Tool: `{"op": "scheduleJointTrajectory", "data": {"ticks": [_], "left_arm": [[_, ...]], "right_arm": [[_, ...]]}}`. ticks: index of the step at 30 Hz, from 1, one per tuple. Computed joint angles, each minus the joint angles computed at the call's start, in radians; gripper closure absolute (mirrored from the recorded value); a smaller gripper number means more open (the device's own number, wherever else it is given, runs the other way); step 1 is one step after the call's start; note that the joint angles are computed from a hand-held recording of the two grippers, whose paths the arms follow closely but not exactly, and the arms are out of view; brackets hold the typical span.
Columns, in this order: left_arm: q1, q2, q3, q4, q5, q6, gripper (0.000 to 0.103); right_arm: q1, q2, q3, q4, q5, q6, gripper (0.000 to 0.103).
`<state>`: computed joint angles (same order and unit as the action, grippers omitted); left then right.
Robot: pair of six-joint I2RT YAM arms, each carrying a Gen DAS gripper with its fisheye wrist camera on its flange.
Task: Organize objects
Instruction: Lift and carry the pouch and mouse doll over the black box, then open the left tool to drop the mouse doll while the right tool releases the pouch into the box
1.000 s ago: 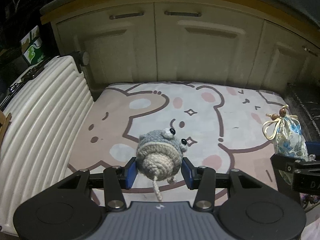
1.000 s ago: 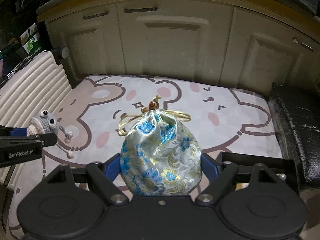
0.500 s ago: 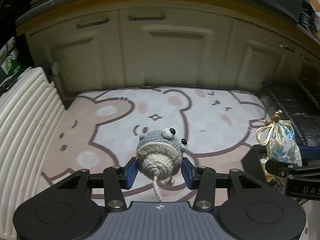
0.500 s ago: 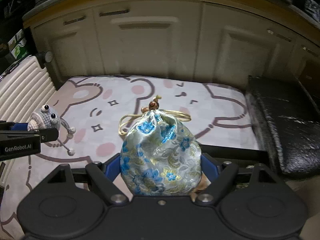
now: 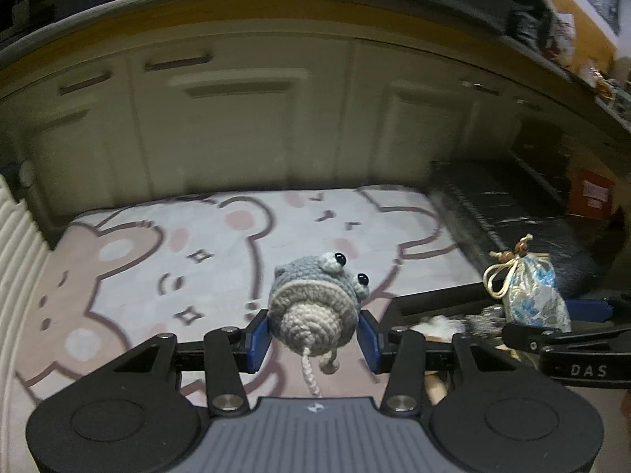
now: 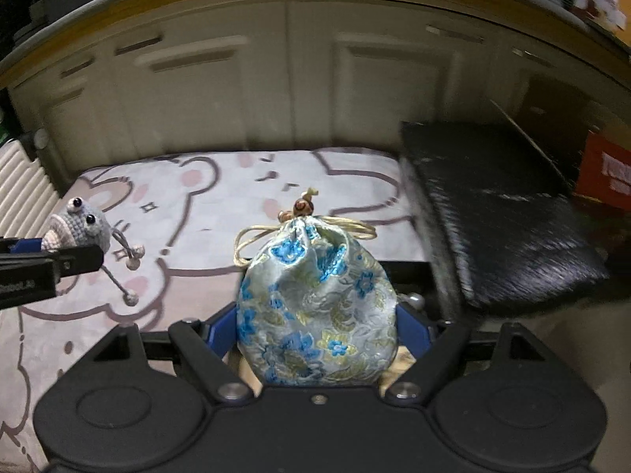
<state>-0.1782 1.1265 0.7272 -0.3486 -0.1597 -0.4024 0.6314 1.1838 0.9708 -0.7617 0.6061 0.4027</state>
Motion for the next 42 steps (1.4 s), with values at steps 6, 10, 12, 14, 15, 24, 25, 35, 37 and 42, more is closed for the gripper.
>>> {"op": "scheduleJointTrajectory", "data": {"ticks": [6,10,12,14,15,24,25,35,37,42], "left_arm": [[-0.077,0.030,0.012,0.072,0.010,-0.005,0.055],[-0.103,0.051,0.022,0.110,0.056,0.002,0.055],[-0.111,0.062,0.025,0.125,0.087,0.010,0.055],[-0.121,0.077,0.030,0.133,0.106,0.021,0.055],[-0.124,0.086,0.033,0.137,0.119,0.026,0.055],[-0.103,0.223,0.074,0.149,0.306,0.027,0.055],[-0.104,0.244,0.085,0.142,0.315,0.027,0.055],[-0.072,0.391,0.142,0.094,0.393,0.050,0.054],[-0.075,0.404,0.147,0.089,0.397,0.057,0.050],[-0.065,0.386,0.133,0.115,0.395,0.044,0.033]], "right_arm": [[-0.084,-0.072,-0.046,-0.018,-0.033,-0.029,0.020],[-0.140,-0.078,-0.069,-0.014,-0.069,-0.073,0.020],[-0.170,-0.068,-0.078,-0.010,-0.087,-0.088,0.020],[-0.198,-0.060,-0.086,-0.008,-0.102,-0.100,0.020],[-0.208,-0.054,-0.088,-0.009,-0.102,-0.107,0.020],[-0.247,-0.002,-0.108,0.003,-0.090,-0.160,0.020],[-0.244,0.002,-0.109,0.005,-0.092,-0.163,0.020],[-0.259,0.056,-0.109,0.008,-0.209,-0.218,0.018],[-0.256,0.058,-0.109,0.006,-0.199,-0.213,0.015],[-0.254,0.005,-0.095,-0.011,-0.189,-0.186,0.013]]}}
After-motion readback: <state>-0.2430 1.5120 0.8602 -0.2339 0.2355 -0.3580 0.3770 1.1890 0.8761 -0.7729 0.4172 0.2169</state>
